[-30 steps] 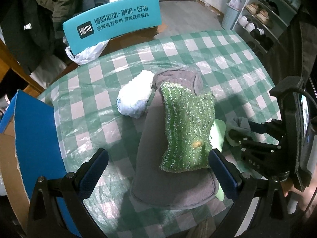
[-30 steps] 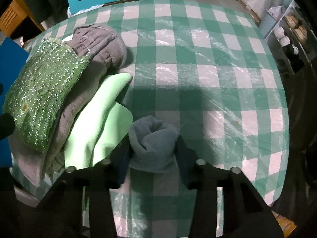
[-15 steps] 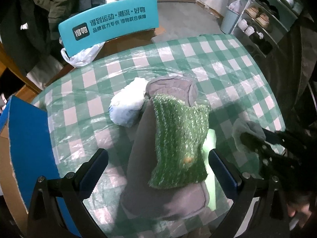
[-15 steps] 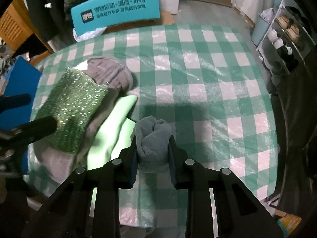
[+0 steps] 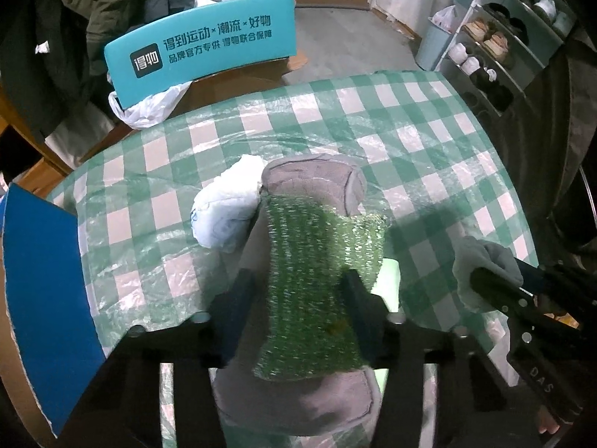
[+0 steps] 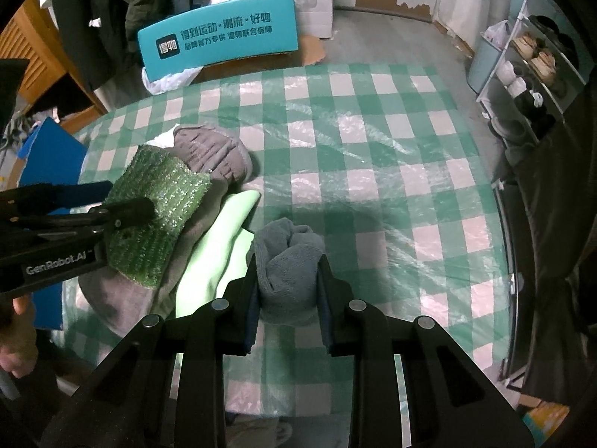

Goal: Organize soft objects
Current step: 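Grasp the grey rolled sock with the right gripper while the left grasps the green scrubber, then carry the sock and scrubber with both grippers over the open cardboard box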

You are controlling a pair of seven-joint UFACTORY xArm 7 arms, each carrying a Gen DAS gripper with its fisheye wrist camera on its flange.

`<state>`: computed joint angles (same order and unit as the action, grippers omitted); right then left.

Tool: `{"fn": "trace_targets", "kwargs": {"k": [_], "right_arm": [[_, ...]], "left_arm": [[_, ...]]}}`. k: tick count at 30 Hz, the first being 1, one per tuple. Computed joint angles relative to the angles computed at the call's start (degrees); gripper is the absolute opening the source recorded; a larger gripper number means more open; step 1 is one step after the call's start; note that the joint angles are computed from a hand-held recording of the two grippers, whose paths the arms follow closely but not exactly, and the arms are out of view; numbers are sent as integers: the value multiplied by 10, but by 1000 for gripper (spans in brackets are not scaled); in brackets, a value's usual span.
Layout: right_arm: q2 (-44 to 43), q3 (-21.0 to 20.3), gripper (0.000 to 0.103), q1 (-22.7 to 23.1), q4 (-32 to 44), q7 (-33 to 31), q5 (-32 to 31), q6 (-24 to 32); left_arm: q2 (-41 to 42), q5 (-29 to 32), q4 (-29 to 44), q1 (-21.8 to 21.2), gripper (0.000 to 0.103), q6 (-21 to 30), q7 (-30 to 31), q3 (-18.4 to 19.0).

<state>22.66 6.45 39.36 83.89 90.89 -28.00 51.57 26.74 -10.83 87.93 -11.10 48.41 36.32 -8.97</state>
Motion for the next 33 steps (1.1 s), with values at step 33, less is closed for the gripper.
{"fn": "trace_targets", "kwargs": {"k": [33], "right_arm": [[-2,-1,25,20,48,3,-42,51]], "left_arm": [[-90,-108,-53,35,5,-15,106,-5]]}}
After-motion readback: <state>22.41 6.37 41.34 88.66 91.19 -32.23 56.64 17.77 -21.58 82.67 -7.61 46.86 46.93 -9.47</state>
